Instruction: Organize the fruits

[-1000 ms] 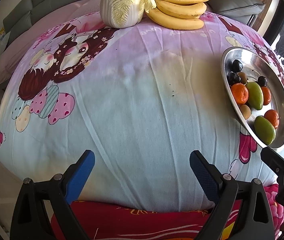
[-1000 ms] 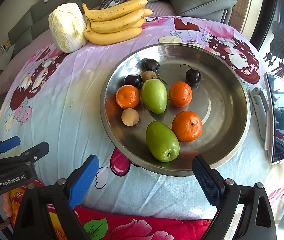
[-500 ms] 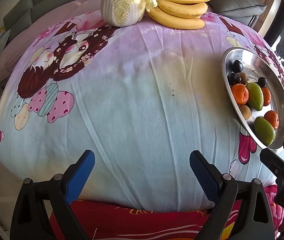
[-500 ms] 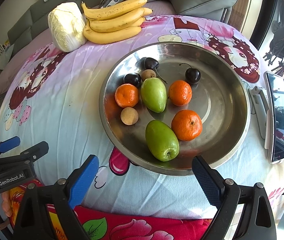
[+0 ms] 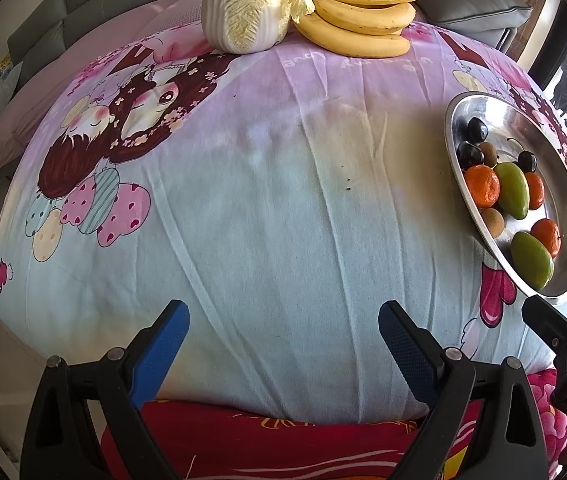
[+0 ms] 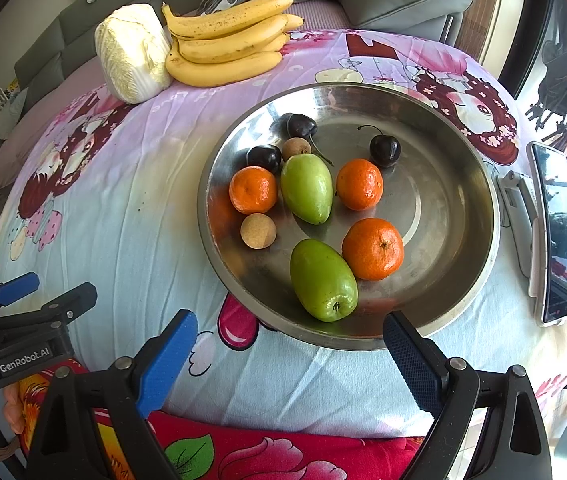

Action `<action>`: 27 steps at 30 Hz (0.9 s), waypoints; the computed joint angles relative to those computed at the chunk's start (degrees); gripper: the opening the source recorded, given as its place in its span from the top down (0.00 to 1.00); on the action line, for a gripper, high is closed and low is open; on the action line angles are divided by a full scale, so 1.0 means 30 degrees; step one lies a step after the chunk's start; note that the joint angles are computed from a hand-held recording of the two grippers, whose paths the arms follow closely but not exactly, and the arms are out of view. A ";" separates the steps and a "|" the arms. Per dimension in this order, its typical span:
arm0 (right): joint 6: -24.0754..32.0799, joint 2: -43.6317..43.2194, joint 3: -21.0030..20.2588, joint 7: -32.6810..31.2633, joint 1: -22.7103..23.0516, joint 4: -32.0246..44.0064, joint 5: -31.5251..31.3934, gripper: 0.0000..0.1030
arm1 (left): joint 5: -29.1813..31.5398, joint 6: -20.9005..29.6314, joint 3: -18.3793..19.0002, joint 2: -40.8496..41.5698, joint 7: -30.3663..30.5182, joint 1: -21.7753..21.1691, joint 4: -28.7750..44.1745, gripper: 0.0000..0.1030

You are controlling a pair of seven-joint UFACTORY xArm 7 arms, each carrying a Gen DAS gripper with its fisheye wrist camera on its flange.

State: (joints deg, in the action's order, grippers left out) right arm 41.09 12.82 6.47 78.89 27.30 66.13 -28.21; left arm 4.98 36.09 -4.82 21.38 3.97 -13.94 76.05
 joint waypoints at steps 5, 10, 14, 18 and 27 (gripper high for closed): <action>0.0017 0.0015 -0.0006 -0.0047 -0.0007 0.0037 0.0036 0.07 | 0.0419 -0.0162 0.0137 -0.0055 -0.0132 -0.0149 -0.0102 0.07; -0.0018 0.0006 -0.0007 -0.0045 -0.0010 -0.0010 0.0057 0.07 | 0.0410 -0.0100 0.0107 -0.0065 -0.0138 -0.0116 -0.0086 0.07; -0.0041 0.0002 -0.0006 -0.0058 -0.0021 -0.0039 0.0080 0.07 | 0.0633 -0.0033 0.0178 -0.0063 -0.0312 -0.0201 -0.0070 0.07; -0.0110 0.0008 0.0006 -0.0019 -0.0005 -0.0138 0.0117 0.07 | 0.0673 0.0004 0.0162 -0.0054 -0.0330 -0.0193 -0.0052 0.07; -0.0136 0.0022 -0.0007 -0.0067 -0.0006 -0.0143 0.0193 0.07 | 0.1640 -0.0288 0.0404 -0.0188 -0.0730 -0.0454 -0.0276 0.07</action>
State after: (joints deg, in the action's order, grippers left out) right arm 40.69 12.89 6.45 78.69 27.29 65.70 -27.63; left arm 9.90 35.23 -3.61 20.82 1.78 -15.30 75.22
